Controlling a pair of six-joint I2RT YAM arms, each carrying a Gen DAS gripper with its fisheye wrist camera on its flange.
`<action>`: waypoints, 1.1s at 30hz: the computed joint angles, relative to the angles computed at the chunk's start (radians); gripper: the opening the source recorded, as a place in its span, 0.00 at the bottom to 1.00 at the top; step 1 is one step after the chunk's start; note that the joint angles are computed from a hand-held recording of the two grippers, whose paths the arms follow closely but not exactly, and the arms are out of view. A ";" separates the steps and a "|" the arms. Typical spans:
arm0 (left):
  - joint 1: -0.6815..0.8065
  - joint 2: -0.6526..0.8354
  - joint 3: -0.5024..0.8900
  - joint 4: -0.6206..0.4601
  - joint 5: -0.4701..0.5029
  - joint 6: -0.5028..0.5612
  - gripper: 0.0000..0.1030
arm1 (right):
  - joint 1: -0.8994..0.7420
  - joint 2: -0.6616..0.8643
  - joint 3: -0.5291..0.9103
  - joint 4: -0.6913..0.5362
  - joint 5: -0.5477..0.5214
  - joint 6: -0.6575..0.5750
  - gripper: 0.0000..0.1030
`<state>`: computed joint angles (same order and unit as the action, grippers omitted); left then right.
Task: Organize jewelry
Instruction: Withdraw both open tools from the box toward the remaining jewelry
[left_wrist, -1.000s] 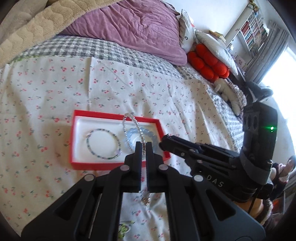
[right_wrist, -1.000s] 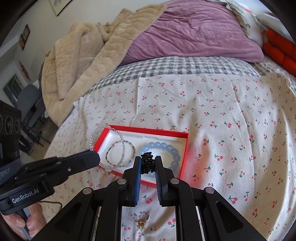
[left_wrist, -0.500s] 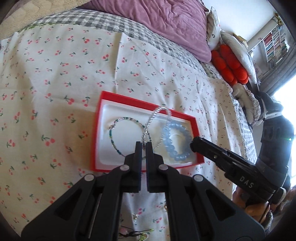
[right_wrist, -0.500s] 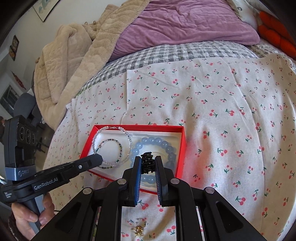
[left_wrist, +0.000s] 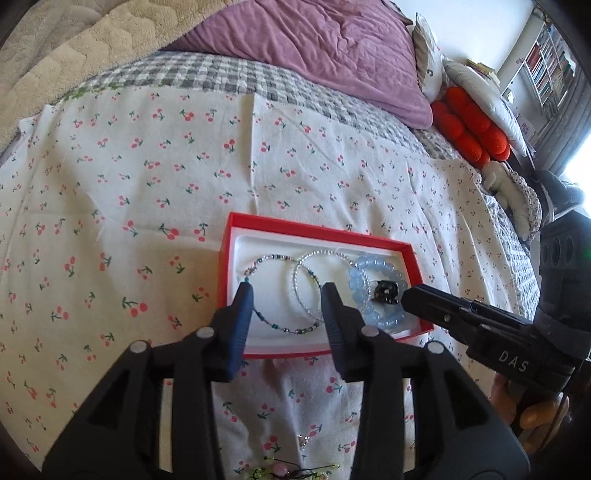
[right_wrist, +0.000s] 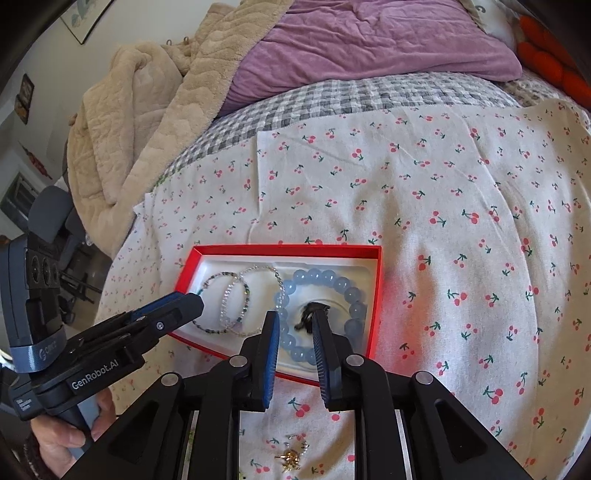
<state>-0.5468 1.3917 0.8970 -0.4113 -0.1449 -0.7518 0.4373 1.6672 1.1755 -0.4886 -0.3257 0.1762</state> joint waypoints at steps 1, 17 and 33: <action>0.000 -0.008 0.001 -0.006 -0.001 0.001 0.44 | -0.003 -0.012 -0.005 0.002 0.001 -0.003 0.21; -0.096 -0.143 -0.060 -0.186 -0.087 -0.092 0.94 | 0.017 -0.235 -0.155 -0.026 0.068 -0.103 0.77; -0.348 -0.253 -0.227 -0.275 -0.210 -0.242 0.99 | 0.159 -0.369 -0.402 -0.004 0.198 -0.218 0.79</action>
